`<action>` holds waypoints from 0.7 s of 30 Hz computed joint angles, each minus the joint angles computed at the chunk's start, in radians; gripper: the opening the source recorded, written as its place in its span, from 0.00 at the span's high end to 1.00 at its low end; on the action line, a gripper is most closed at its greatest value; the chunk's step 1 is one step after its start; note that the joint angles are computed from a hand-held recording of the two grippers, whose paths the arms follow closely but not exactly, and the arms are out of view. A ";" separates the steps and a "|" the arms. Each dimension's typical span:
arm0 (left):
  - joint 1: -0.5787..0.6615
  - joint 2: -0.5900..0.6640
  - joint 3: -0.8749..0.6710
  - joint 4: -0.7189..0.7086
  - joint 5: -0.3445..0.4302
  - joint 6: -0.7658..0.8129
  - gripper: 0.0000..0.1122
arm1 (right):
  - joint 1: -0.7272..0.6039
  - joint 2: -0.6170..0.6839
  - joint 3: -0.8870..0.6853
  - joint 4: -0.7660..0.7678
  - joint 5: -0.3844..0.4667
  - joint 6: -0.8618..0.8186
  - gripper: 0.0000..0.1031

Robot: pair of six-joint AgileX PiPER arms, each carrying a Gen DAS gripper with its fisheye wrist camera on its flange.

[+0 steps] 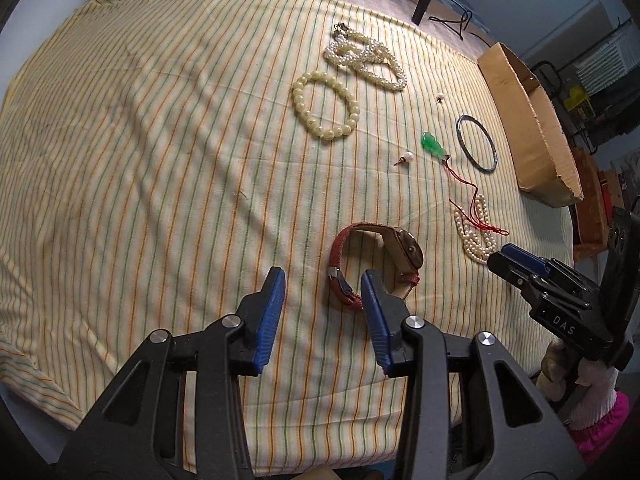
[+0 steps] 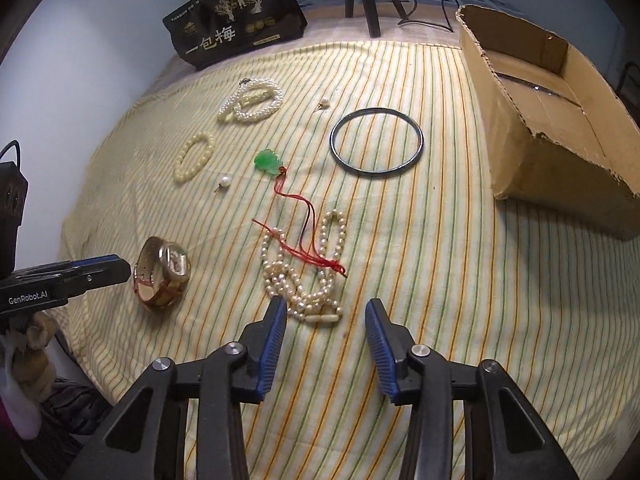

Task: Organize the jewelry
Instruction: 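Grasp the white pearl necklace with the right tool while the left tool grasps the red-strap watch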

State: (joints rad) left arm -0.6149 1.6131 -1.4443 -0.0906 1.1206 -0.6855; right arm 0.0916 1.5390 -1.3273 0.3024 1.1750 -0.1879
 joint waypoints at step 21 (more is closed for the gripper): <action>-0.018 0.046 -0.001 0.007 -0.014 0.013 0.70 | 0.131 0.007 0.008 -0.205 -0.048 0.040 0.93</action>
